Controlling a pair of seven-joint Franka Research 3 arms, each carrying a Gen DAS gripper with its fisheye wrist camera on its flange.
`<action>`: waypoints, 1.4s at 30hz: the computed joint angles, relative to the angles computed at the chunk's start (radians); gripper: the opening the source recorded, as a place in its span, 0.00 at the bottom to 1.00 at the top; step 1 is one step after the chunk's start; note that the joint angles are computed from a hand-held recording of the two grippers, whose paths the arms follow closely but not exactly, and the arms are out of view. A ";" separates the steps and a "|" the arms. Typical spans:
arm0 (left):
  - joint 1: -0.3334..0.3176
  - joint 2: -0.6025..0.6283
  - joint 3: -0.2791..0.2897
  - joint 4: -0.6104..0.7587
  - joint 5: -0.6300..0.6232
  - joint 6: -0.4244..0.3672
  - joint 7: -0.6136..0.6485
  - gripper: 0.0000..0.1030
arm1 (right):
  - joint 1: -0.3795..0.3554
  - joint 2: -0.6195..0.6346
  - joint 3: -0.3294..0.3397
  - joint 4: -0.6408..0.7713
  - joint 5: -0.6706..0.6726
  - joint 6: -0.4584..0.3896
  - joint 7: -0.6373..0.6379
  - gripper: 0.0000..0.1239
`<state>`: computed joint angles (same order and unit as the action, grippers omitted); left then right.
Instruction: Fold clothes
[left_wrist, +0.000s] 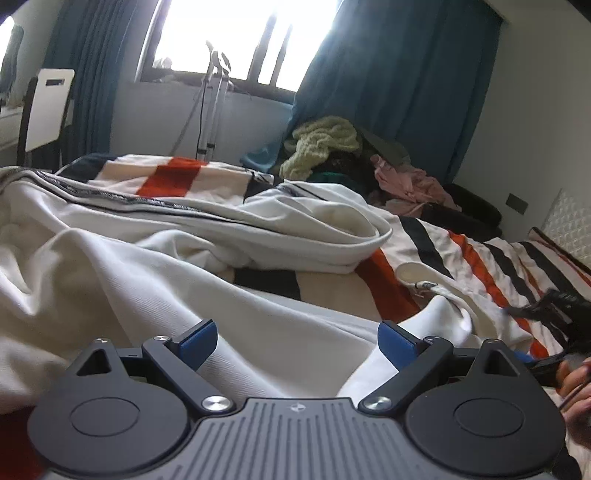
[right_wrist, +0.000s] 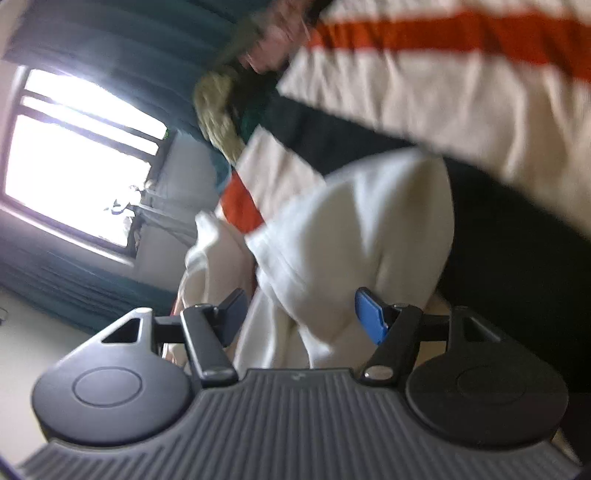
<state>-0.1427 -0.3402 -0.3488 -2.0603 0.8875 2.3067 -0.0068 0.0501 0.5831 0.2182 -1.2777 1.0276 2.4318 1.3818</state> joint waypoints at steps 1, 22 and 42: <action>-0.001 0.007 0.000 0.005 0.001 -0.001 0.008 0.92 | 0.002 0.020 0.000 0.018 -0.007 -0.023 0.016 0.54; -0.019 0.035 0.019 0.016 -0.012 0.011 0.054 0.93 | -0.080 -0.029 0.010 -0.050 0.112 0.399 0.093 0.13; -0.007 0.008 0.013 0.006 -0.063 0.013 0.031 0.93 | 0.049 -0.099 -0.149 -0.208 -0.372 0.646 0.509 0.67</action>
<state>-0.1495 -0.3326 -0.3356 -2.0547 0.8246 2.3202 0.0245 0.0996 0.4842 0.0696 -1.4852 0.6552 3.0780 1.8911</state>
